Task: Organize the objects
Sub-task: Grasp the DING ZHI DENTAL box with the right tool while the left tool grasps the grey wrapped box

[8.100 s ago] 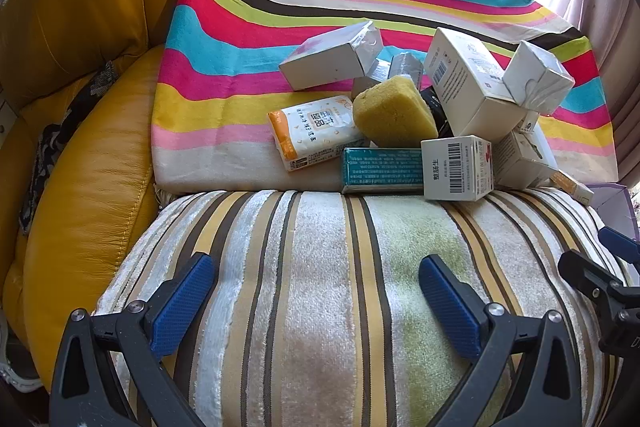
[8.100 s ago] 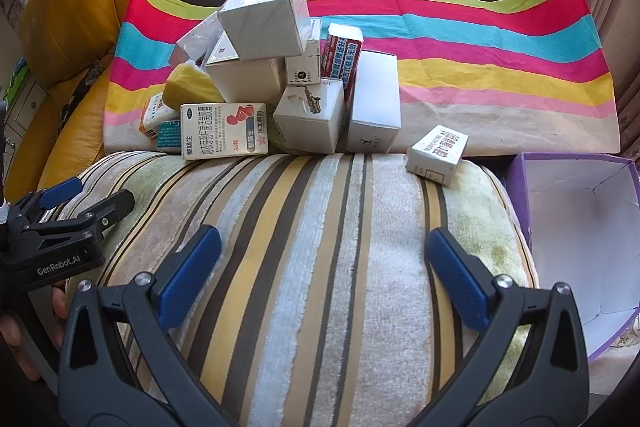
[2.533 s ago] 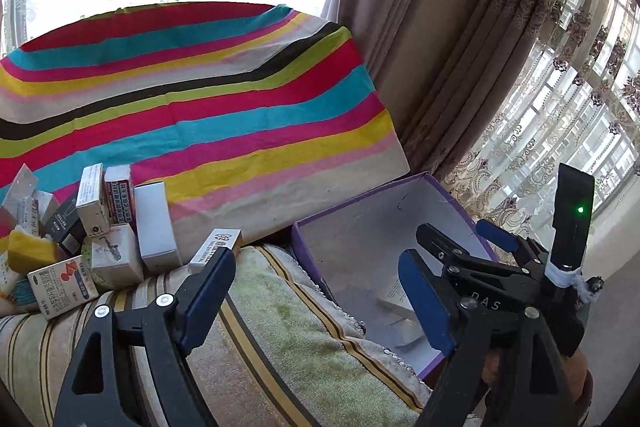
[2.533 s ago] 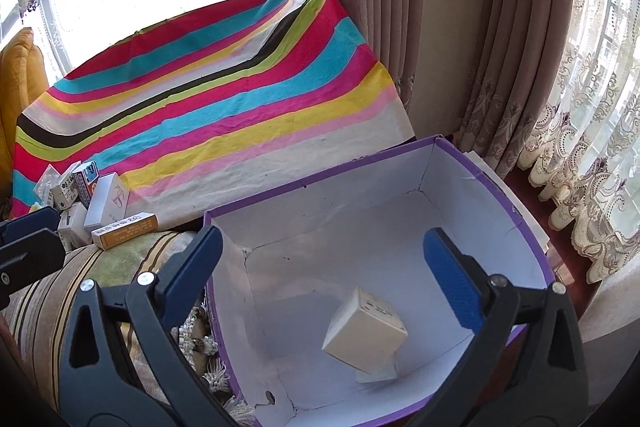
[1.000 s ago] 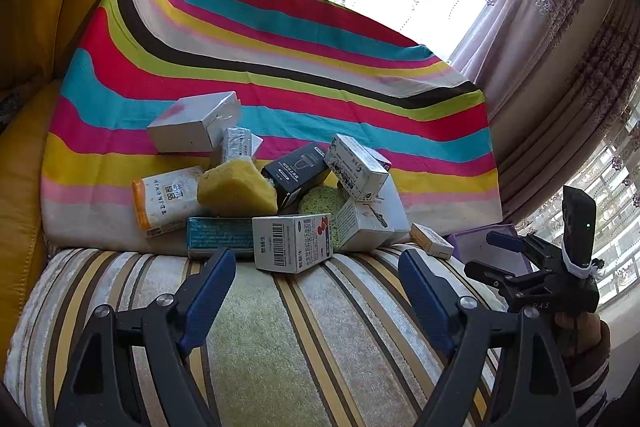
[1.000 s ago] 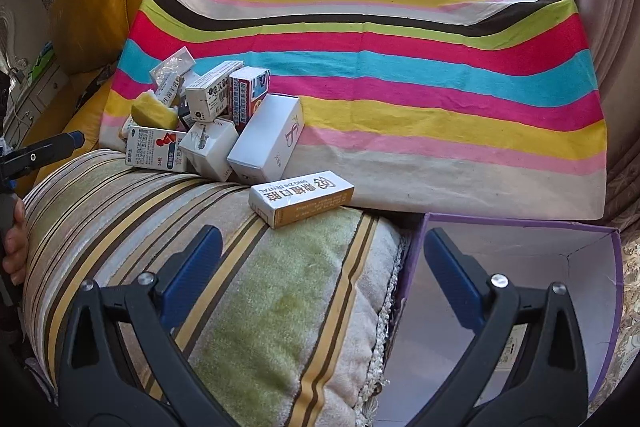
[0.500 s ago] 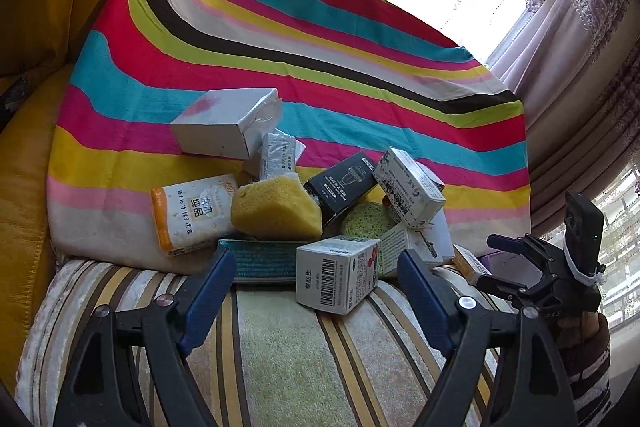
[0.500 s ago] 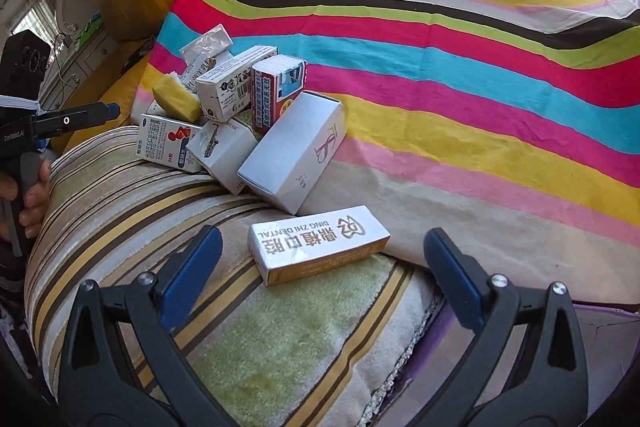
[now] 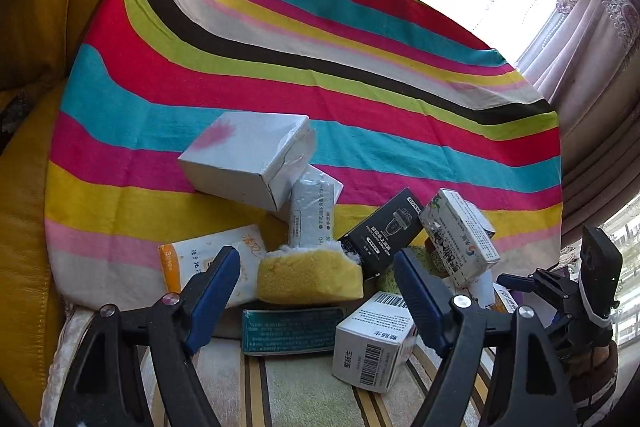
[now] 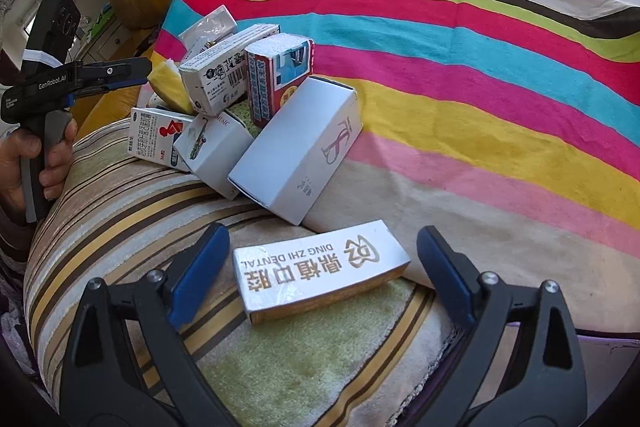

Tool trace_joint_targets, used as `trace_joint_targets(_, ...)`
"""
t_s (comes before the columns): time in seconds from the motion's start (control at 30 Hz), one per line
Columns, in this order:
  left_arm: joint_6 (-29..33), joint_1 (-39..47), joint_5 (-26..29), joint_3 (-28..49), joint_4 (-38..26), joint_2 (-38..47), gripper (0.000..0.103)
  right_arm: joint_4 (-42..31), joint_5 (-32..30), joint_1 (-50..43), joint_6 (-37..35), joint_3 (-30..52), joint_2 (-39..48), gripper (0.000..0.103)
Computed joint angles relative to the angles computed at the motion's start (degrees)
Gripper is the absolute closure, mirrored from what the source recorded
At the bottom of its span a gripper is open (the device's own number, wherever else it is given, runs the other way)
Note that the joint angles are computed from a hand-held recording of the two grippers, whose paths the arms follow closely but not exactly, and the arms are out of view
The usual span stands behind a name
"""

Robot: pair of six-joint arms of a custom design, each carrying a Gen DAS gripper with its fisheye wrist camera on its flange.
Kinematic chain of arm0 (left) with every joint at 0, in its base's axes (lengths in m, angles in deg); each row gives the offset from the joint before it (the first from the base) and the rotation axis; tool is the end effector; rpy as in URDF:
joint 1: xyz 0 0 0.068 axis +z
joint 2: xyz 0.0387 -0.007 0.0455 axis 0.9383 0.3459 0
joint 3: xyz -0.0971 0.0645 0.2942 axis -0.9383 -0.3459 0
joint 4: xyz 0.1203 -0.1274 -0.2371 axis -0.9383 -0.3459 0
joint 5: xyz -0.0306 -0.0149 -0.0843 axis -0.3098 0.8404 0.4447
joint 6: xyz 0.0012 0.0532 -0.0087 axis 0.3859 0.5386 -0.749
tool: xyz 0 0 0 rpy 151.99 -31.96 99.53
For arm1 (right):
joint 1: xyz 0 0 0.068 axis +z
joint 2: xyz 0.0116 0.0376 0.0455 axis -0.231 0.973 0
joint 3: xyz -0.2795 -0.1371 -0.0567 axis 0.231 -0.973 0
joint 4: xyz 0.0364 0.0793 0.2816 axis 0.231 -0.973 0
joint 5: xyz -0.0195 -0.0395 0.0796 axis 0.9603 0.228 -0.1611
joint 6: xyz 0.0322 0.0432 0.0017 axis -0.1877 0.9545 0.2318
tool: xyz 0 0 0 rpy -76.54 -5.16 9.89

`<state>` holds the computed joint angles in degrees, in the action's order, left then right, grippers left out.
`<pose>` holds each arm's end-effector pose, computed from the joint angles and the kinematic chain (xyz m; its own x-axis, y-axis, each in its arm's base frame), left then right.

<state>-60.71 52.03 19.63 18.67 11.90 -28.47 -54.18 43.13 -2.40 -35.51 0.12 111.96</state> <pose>0.1350 -0.0343 0.1927 -0.6510 -0.5717 -0.4994 -0.5001 0.8179 -0.2844 0.3212 0.0820 0.1582 -0.4680 -0.7462 -0.4735 -0.8830 0.3724 0.2858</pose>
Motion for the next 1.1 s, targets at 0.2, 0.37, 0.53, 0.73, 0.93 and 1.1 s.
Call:
trace_joint_targets(0.2,4.1,4.4,2.1,1.6,4.5,9.3,0.045,-0.6,-0.2,-0.1,0.7,0.5,0.8,0.016)
trace_joint_targets(0.37,6.0,6.3,3.2,2.2,6.0,12.2,0.054,0.2,0.1,0.3,1.2,-0.1,0.3,0.017)
trace_joint_targets(0.53,6.6,7.0,4.7,2.3,7.9,15.0,0.071,2.2,0.8,0.4,2.4,-1.8,-1.6,0.017)
trace_joint_targets(0.73,5.1,5.6,2.7,1.6,7.3,11.7,0.073,8.4,3.5,1.3,4.9,-6.9,-7.1,0.017)
trace_joint_targets(0.93,1.9,-0.4,-4.0,2.4,5.5,7.4,0.073,14.0,5.8,0.8,7.2,-11.2,-12.5,0.017)
trace_joint_targets(1.1,-1.9,-6.5,-8.3,3.6,3.4,5.6,0.073,16.7,7.2,-0.1,9.3,-13.5,-16.0,0.017)
